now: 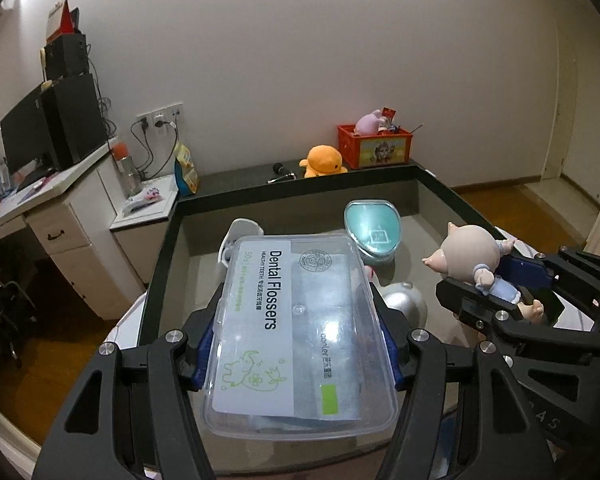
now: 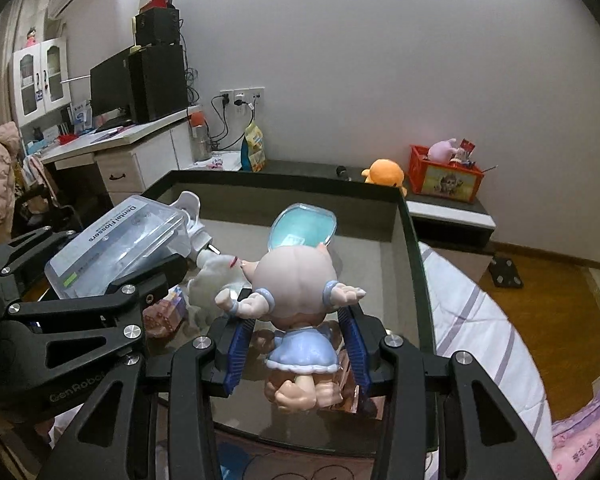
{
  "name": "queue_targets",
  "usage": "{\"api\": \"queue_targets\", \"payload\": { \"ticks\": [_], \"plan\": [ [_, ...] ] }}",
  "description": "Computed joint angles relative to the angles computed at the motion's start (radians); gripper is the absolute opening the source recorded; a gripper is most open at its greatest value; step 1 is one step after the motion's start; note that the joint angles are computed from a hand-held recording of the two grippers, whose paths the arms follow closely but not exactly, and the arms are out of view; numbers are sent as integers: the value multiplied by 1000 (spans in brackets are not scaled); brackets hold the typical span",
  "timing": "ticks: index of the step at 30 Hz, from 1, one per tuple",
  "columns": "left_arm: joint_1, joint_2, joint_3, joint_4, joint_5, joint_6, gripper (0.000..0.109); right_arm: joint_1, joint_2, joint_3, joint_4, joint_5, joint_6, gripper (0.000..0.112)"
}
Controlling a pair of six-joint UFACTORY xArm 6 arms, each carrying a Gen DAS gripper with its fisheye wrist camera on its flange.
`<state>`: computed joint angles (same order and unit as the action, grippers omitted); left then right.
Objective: Organize rigid objects
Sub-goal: 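Carry the flossers box and doll into the pink box and release both, then withdraw both tools from the box toward the remaining items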
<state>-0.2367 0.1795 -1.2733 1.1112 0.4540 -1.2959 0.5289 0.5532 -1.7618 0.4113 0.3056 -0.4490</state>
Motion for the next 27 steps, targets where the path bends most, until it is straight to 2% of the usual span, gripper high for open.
{"api": "queue_targets", "payload": {
  "ticks": [2,4,6,8,9,11,13,16,19,21,23,25,27],
  "plan": [
    [3,-7,8,-31,-6,23,66,1,-14,19,-13,-6,6,45],
    [-4,-22,15,-25,29,20,73,0,-19,19,-36,0,33,47],
    [-21,-50,28,25,77,-22,78,0,-31,32,-48,-14,54,61],
    [-32,-102,65,88,106,-92,86,2,-61,71,-77,-55,88,68],
    [-37,-131,86,111,115,-127,91,5,-86,99,-40,-74,53,73],
    [-47,-205,138,144,119,-178,93,15,-146,157,52,-106,-21,80],
    [-68,-285,192,191,140,-241,98,33,-217,217,227,-126,-179,80],
    [-136,-406,268,253,224,-302,101,67,-342,332,414,-186,-370,81],
    [-244,-519,346,314,356,-360,103,101,-481,451,641,-206,-588,81],
    [-349,-592,403,358,475,-408,103,122,-552,512,752,-228,-696,82],
    [-419,-635,435,363,544,-421,103,151,-634,578,912,-267,-863,83],
    [-504,-669,462,363,633,-429,103,183,-705,640,1014,-321,-960,83],
    [-598,-684,481,358,747,-432,103,199,-770,700,1070,-322,-1016,84]
  ]
}}
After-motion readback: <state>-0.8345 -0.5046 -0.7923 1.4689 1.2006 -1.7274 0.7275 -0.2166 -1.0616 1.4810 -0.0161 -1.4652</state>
